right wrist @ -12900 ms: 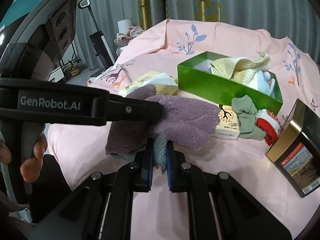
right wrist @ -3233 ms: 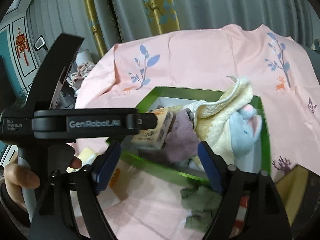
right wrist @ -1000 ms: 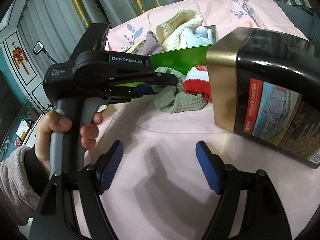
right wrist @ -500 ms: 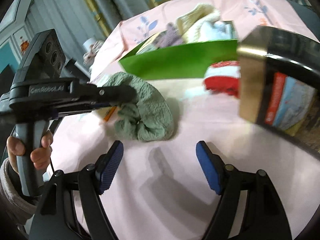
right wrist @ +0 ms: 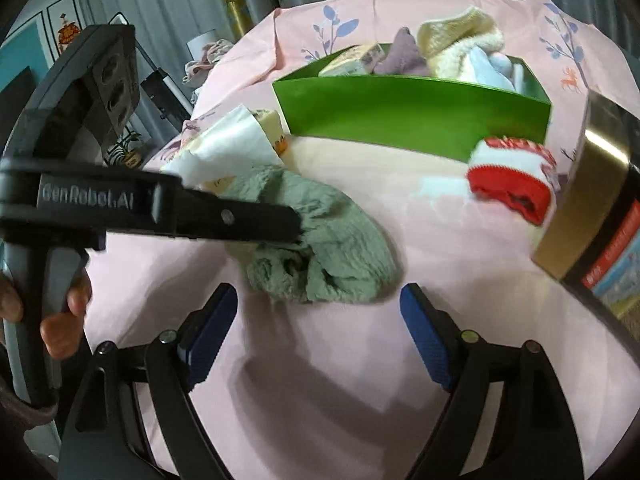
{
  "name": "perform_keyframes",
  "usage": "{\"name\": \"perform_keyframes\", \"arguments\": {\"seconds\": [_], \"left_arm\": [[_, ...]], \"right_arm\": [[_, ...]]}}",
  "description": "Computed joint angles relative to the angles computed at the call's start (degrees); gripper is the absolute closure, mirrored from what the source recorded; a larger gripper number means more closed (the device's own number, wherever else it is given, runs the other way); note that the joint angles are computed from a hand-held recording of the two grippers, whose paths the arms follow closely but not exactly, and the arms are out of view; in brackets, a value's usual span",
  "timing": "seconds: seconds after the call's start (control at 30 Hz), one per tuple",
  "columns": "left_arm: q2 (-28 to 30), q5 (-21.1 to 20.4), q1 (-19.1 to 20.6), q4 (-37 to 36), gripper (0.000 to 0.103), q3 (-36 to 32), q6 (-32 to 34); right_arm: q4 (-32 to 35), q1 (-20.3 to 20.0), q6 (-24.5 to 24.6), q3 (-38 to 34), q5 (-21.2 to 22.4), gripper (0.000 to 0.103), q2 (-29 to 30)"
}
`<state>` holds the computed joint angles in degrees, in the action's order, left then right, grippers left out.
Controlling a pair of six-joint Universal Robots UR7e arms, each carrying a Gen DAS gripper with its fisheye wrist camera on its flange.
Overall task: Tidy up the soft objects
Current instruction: 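Close the right gripper on the grey-green towel and lift it, then carry the grey-green towel over the green box and lower it inside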
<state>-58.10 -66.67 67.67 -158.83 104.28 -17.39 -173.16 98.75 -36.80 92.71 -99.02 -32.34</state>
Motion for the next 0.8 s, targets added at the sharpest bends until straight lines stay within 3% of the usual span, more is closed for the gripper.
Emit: {"name": "perform_keyframes", "arguments": {"seconds": [0.07,0.27,0.3,0.4,0.53,0.8], "left_arm": [[0.0,0.4,0.2,0.4,0.065,-0.1,-0.2],[1.0,0.4,0.9,1.8,0.065,-1.7,-0.7],[1.1,0.2,1.1,1.8,0.065,-1.9,-0.8],[1.8,-0.8,1.9,1.8,0.065,-2.7,-1.8],[2.1,-0.9,1.9,0.8,0.074,-2.9,-1.8],[-0.2,0.2,-0.3,-1.7,0.076,-0.8,1.2]], "right_arm": [[0.5,0.1,-0.1,-0.8,-0.2,0.023,0.5],[2.3,-0.4,-0.2,-2.8,0.7,0.06,1.5],[2.7,-0.5,0.0,-3.0,1.3,0.07,1.5],[3.8,-1.0,0.8,-3.3,2.5,0.083,1.4],[2.7,-1.0,0.4,-2.4,3.5,0.089,1.0],[-0.8,-0.1,-0.7,0.1,5.2,0.091,-1.0]]}}
